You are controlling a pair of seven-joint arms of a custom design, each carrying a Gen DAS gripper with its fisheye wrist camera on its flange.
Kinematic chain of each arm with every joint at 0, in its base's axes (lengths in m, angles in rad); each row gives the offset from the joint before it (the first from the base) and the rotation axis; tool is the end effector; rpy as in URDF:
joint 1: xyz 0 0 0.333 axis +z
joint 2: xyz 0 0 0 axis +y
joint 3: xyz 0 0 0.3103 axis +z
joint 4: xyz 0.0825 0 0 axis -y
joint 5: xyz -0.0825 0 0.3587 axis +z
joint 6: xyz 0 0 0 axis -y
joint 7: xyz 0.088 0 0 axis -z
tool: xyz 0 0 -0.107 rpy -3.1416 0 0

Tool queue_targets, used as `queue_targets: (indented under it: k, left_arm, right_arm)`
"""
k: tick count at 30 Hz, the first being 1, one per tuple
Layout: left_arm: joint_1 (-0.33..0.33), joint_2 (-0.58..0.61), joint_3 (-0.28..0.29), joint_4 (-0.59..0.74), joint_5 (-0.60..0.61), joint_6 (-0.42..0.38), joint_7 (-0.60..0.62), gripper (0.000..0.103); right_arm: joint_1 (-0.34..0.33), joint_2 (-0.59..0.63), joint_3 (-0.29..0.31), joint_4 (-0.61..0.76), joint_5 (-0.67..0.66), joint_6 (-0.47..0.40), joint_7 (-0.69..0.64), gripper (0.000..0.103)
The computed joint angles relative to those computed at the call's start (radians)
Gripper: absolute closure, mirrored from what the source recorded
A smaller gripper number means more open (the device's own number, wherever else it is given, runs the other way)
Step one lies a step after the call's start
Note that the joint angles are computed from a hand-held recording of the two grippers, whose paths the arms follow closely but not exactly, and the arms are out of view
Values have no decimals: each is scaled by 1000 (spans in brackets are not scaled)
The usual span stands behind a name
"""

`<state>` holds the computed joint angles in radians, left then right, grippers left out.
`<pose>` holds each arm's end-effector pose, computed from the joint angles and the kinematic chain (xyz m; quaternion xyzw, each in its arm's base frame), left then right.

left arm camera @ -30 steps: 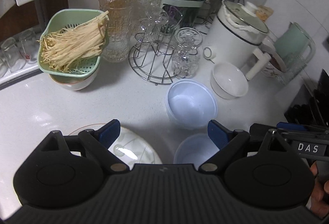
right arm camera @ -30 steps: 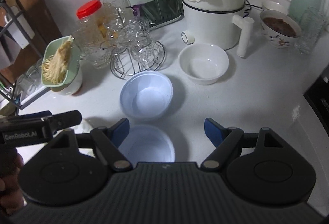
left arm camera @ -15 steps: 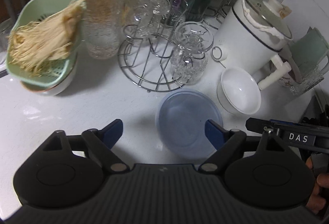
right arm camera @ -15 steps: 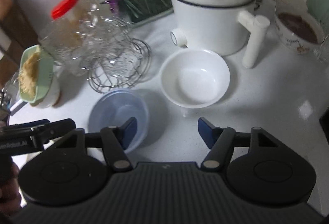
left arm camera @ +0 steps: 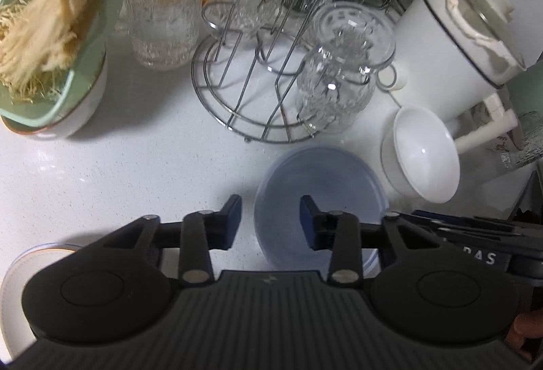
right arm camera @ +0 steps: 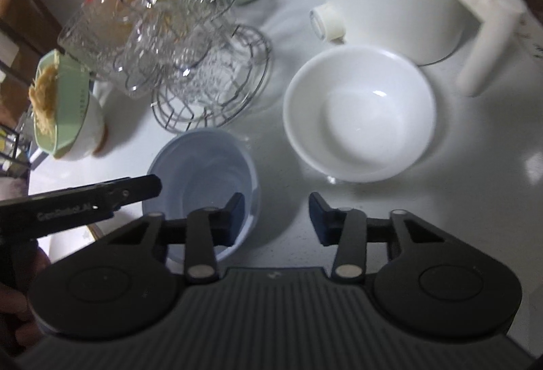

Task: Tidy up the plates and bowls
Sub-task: 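Lift the pale blue bowl with both grippers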

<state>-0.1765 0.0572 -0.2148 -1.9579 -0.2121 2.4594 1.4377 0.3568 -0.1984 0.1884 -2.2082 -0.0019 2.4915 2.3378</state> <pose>0.5414 -0.2208 0.5003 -0.6444 0.7271 -0.2345 0.0324 0.4315 0.2676 0.5198 -0.6091 0.7567 -0.0495 0.2323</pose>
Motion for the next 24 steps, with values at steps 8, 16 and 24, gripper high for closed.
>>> queue_targets:
  k: [8,16,24]
  left_arm:
    - [3,24,-13,-4,-86,0,58,67]
    - [7,28,-16,13,-115,-11,79,67]
    - [-1,-42,-6,9,-140,-32,92,67]
  right_arm:
    - [24,62,-20,22,73,30,-103,82]
    - [27,52,-24,11,88,39,-102,83]
    - [7,-14,-4,10,48,37,-42,82]
